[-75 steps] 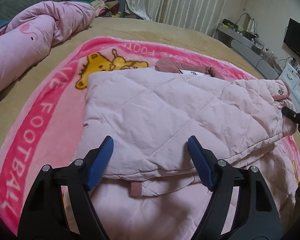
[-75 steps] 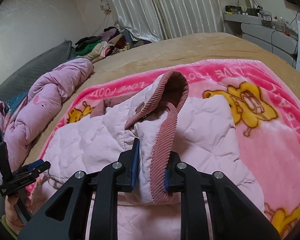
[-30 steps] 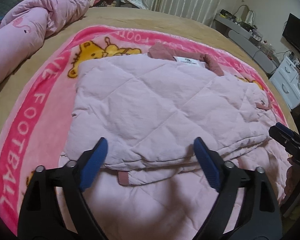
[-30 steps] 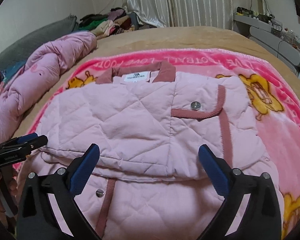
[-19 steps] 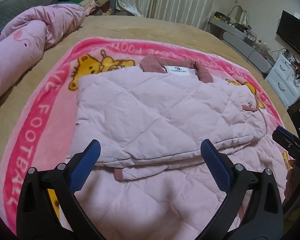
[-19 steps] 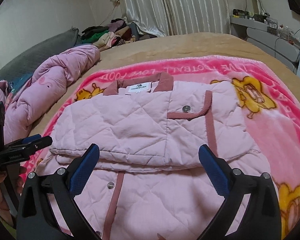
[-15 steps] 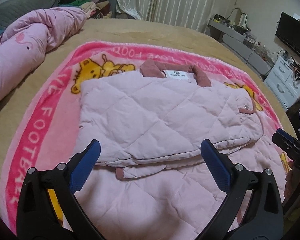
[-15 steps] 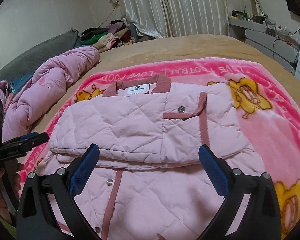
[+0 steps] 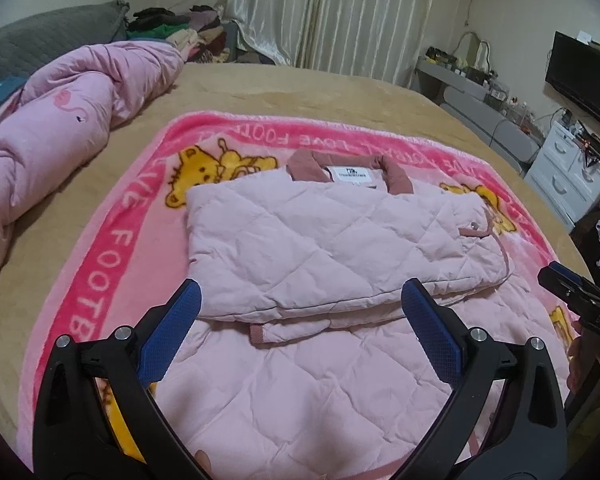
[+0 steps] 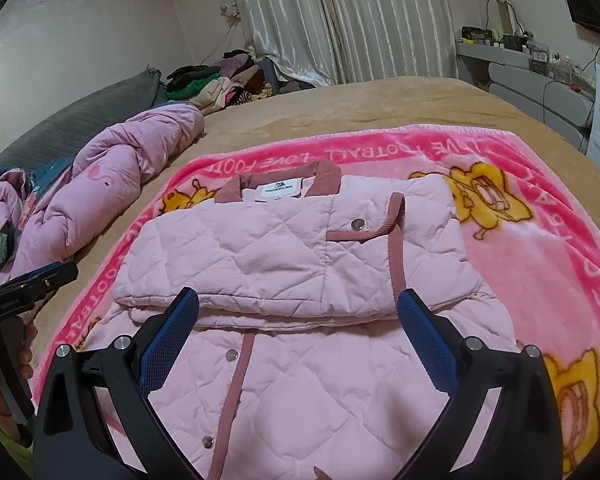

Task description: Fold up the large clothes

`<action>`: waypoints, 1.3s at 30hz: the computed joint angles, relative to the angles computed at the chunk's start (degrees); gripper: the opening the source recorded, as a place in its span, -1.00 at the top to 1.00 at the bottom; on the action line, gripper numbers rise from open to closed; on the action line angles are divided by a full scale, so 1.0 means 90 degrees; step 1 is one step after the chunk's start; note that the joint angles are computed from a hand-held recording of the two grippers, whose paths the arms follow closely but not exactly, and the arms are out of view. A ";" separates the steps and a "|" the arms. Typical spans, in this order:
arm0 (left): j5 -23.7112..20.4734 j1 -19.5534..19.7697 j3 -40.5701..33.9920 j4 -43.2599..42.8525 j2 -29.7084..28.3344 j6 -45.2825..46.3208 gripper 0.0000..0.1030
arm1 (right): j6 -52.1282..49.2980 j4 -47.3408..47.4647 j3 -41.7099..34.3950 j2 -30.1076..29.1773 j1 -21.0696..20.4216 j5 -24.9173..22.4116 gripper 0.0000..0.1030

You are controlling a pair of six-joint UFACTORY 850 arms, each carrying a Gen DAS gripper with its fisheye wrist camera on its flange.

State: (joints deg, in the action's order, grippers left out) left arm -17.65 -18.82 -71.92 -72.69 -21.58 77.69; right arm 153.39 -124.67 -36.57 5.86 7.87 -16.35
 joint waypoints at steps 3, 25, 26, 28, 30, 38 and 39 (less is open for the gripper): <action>-0.0041 0.0030 0.0172 -0.0469 0.0181 0.0416 -0.82 | -0.0120 0.0115 0.0096 0.0179 0.0040 -0.0052 -0.92; -0.0074 -0.0091 0.1118 -0.0842 0.1102 0.0712 -0.82 | -0.0527 0.0620 0.0723 0.1352 0.0296 -0.0405 -0.92; -0.0035 -0.0114 0.1167 -0.0879 0.1159 0.0767 -0.82 | -0.0557 0.0641 0.0755 0.1409 0.0302 -0.0396 -0.92; 0.0024 -0.0145 0.1243 -0.0933 0.1246 0.0837 -0.82 | -0.0736 0.0791 0.0817 0.1528 0.0322 -0.0391 -0.92; 0.0073 -0.0168 0.1323 -0.1001 0.1321 0.0905 -0.82 | -0.0888 0.0914 0.0890 0.1657 0.0344 -0.0393 -0.92; 0.0243 -0.0216 0.1653 -0.1241 0.1604 0.1094 -0.82 | -0.1563 0.1528 0.1110 0.2083 0.0482 -0.0396 -0.92; 0.0247 -0.0217 0.1698 -0.1299 0.1646 0.1140 -0.82 | -0.1642 0.1604 0.1137 0.2133 0.0508 -0.0392 -0.92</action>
